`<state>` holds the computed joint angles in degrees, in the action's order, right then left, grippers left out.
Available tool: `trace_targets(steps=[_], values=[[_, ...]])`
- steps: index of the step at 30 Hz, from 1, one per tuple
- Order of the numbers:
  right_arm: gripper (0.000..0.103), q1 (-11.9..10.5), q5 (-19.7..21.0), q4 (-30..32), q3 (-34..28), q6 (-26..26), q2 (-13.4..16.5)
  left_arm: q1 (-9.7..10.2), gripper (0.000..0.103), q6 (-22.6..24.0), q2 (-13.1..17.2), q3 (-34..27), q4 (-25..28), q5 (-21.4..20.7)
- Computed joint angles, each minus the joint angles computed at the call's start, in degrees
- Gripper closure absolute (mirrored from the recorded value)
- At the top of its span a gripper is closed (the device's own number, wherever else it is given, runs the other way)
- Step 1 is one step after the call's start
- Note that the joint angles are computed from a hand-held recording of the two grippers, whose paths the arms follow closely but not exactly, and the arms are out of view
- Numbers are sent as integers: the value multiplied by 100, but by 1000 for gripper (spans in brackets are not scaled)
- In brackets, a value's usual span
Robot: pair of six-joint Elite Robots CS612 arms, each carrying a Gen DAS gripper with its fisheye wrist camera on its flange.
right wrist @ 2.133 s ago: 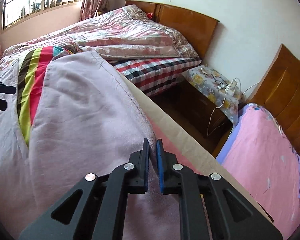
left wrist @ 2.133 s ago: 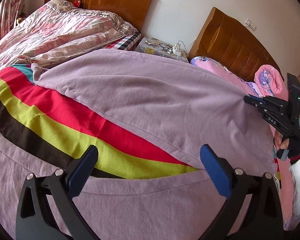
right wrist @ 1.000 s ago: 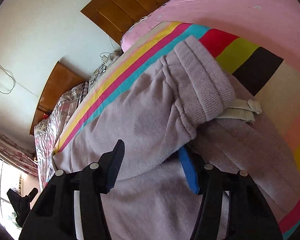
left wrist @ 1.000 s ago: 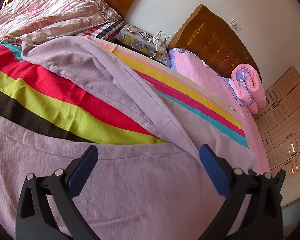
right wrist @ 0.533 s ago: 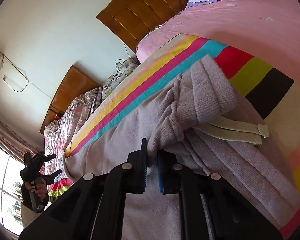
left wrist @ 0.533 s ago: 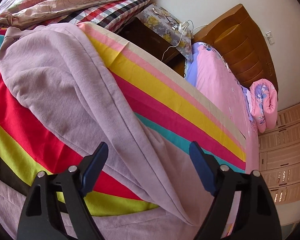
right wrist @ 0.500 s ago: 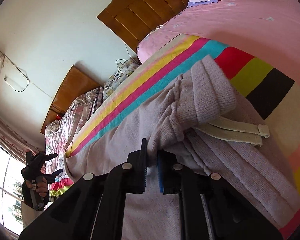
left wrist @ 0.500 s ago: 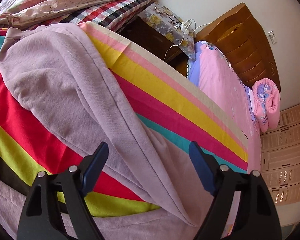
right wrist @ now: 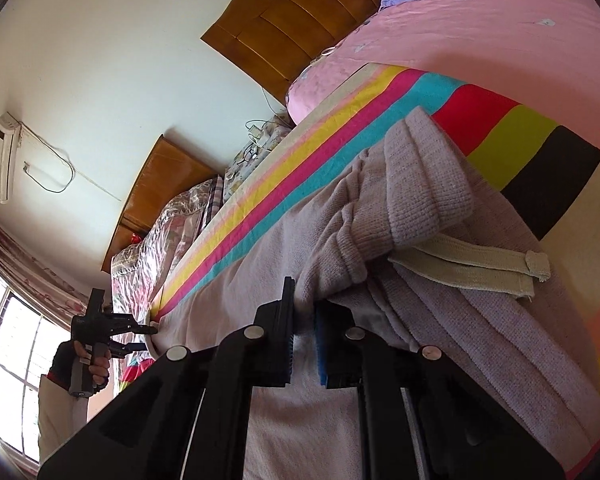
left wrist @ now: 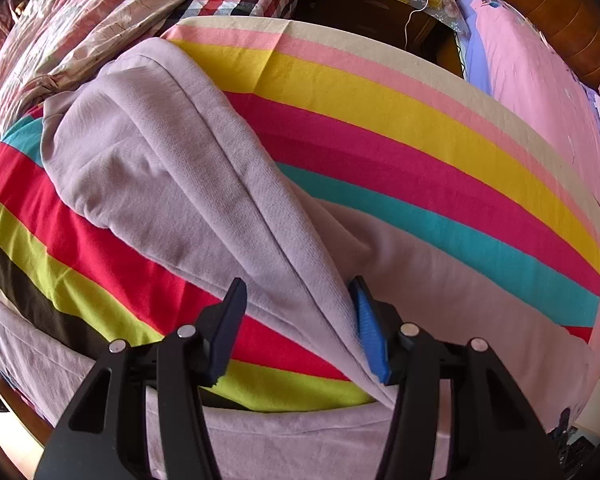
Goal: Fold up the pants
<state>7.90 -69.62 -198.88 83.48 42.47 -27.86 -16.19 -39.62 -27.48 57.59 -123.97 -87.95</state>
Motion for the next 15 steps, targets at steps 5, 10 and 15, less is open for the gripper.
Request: trace_targets(steps=[5, 10, 15], values=[[92, -29, 99, -66, -16, -52, 34, 60, 57, -307, -307, 610, -545, -92], [92, -45, 166, -30, -15, 17, 56, 106, 62, -568, -167, 516, -873, -335], [92, -36, 153, 7, 9, 35, 38, 83, 90, -622, -111, 430, -895, -97]])
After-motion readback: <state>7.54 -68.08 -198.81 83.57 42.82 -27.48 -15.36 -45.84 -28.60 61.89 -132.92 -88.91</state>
